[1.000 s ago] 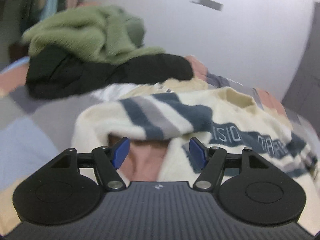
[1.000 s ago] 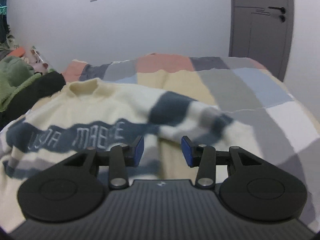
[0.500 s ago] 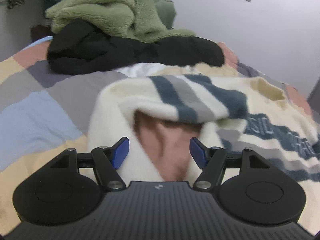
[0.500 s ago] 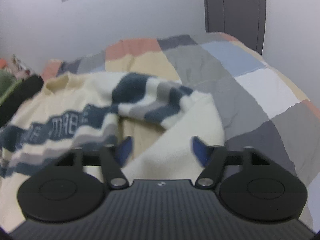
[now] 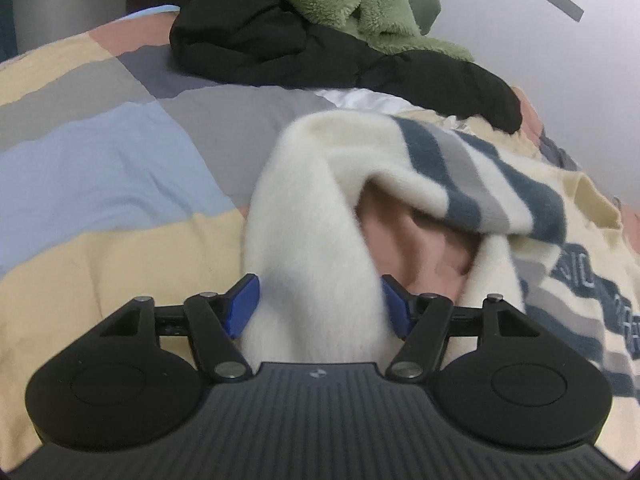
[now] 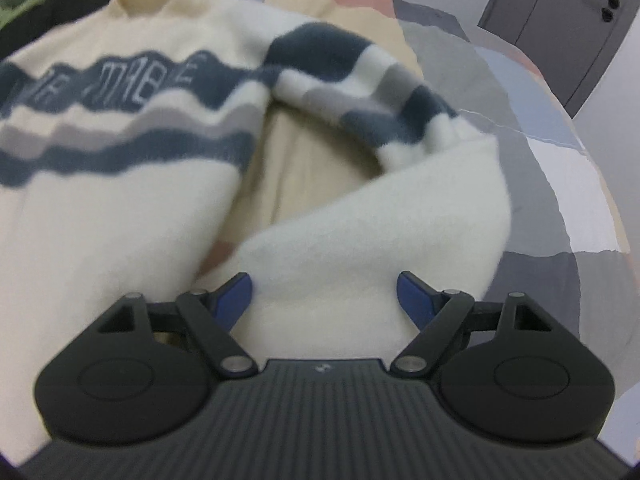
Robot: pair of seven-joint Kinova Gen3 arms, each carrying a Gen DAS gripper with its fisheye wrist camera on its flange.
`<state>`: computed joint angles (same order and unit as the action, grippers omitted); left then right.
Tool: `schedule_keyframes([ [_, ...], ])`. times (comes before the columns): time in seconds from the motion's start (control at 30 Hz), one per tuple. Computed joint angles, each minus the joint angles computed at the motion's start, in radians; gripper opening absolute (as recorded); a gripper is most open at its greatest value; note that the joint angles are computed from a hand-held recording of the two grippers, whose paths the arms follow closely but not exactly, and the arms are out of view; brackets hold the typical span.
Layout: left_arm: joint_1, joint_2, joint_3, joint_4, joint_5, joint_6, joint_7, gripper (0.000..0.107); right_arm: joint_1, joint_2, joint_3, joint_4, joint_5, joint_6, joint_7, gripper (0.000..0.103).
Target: Fold large clothes
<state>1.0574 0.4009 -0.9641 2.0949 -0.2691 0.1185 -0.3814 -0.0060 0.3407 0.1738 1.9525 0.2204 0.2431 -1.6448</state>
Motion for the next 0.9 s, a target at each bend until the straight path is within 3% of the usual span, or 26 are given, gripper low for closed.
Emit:
schedule_keyframes([
  [0.1, 0.07, 0.003, -0.071, 0.016, 0.01, 0.003, 0.032, 0.039, -0.08, 0.009, 0.098, 0.001, -0.068, 0.016, 0.068, 0.06],
  [0.13, 0.105, 0.002, -0.11, 0.027, 0.013, 0.0, 0.048, 0.028, -0.117, 0.01, 0.144, 0.005, -0.105, 0.011, 0.109, 0.043],
  [0.17, 0.137, -0.008, -0.147, 0.041, 0.016, -0.006, 0.059, 0.024, -0.152, 0.008, 0.19, 0.009, -0.14, 0.008, 0.149, 0.021],
  [0.23, 0.158, -0.045, -0.187, 0.06, 0.013, -0.012, 0.056, 0.019, -0.199, 0.003, 0.268, 0.019, -0.211, -0.012, 0.228, 0.004],
  [0.33, 0.101, -0.134, -0.168, 0.064, -0.01, -0.006, 0.035, 0.018, -0.134, -0.029, 0.26, 0.037, -0.32, -0.071, 0.35, 0.003],
  [0.43, 0.067, -0.175, -0.176, 0.043, -0.127, 0.03, 0.088, 0.017, 0.005, -0.066, 0.196, 0.042, -0.432, -0.127, 0.472, 0.002],
  [0.57, -0.072, -0.178, -0.118, -0.035, -0.219, 0.112, 0.055, 0.016, 0.191, -0.075, 0.149, -0.058, -0.595, -0.028, 0.534, 0.002],
  [0.7, -0.258, -0.132, -0.035, -0.114, -0.122, 0.134, -0.104, 0.016, 0.376, -0.045, 0.095, -0.171, -0.757, 0.06, 0.59, 0.002],
  [0.8, -0.397, -0.055, 0.047, -0.189, -0.021, 0.159, -0.226, 0.016, 0.515, -0.02, -0.02, -0.203, -0.855, 0.095, 0.712, 0.002],
  [0.9, -0.536, 0.036, 0.144, -0.282, 0.062, 0.197, -0.331, 0.017, 0.644, 0.01, -0.158, -0.236, -0.941, 0.213, 0.834, 0.005],
])
